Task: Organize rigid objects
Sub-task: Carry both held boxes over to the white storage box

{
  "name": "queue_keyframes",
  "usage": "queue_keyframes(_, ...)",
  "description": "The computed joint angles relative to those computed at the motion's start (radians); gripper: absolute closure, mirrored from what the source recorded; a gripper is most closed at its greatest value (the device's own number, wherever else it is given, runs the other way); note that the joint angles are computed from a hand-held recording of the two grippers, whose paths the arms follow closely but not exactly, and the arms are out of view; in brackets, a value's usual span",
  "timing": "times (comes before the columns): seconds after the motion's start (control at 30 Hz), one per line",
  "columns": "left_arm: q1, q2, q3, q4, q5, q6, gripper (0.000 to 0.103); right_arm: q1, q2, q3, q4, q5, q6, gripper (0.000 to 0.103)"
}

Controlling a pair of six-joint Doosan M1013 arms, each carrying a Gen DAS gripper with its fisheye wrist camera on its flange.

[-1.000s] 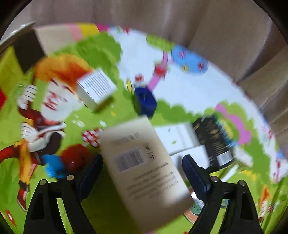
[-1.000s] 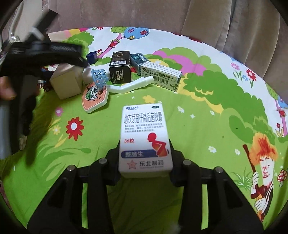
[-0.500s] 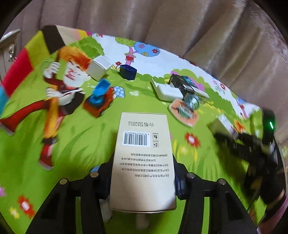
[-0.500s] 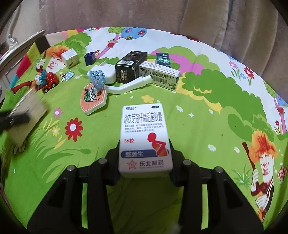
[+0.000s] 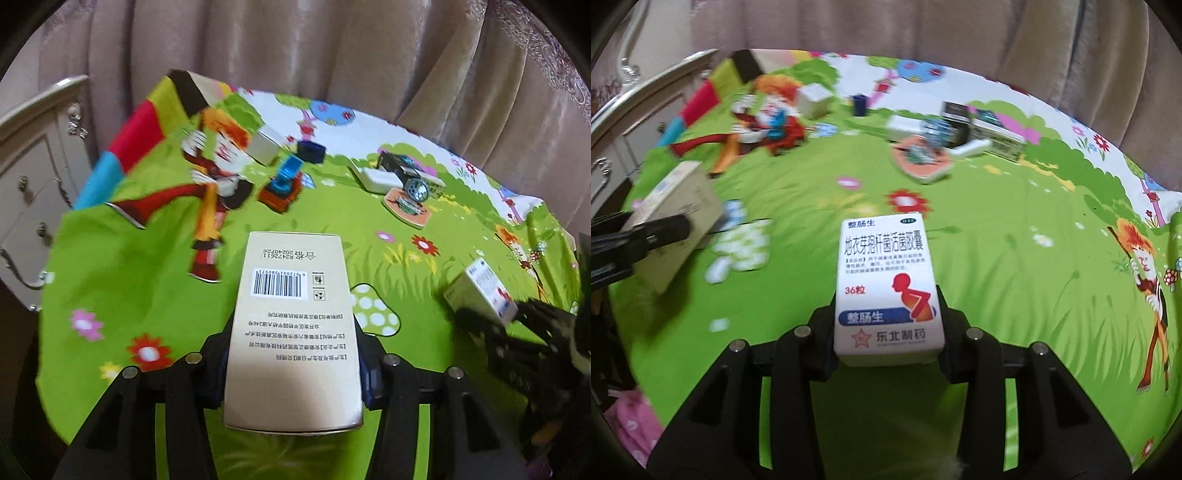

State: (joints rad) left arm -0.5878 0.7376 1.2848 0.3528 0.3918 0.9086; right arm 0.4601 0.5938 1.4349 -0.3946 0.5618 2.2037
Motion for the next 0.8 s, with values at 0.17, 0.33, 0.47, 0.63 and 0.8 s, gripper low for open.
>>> queue_keyframes(0.17, -0.003, -0.061, 0.075, 0.224, -0.048, -0.228, 0.051, 0.06, -0.033, -0.007, -0.1, -0.017, 0.029, 0.057)
queue_keyframes(0.33, -0.016, -0.123, 0.141, 0.568, -0.091, -0.558, 0.051, 0.106, -0.076, 0.0, -0.282, -0.046, 0.143, 0.057)
queue_keyframes(0.47, -0.029, -0.162, 0.176, 0.835, -0.098, -0.806, 0.051, 0.127, -0.114, 0.017, -0.419, -0.064, 0.256, 0.058)
queue_keyframes(0.63, -0.049, -0.202, 0.207, 1.093, -0.095, -1.032, 0.051, 0.149, -0.161, 0.045, -0.6, -0.063, 0.43, 0.057)
queue_keyframes(0.8, -0.071, -0.23, 0.226, 1.272, -0.093, -1.174, 0.051, 0.164, -0.21, 0.09, -0.78, -0.038, 0.614, 0.057)
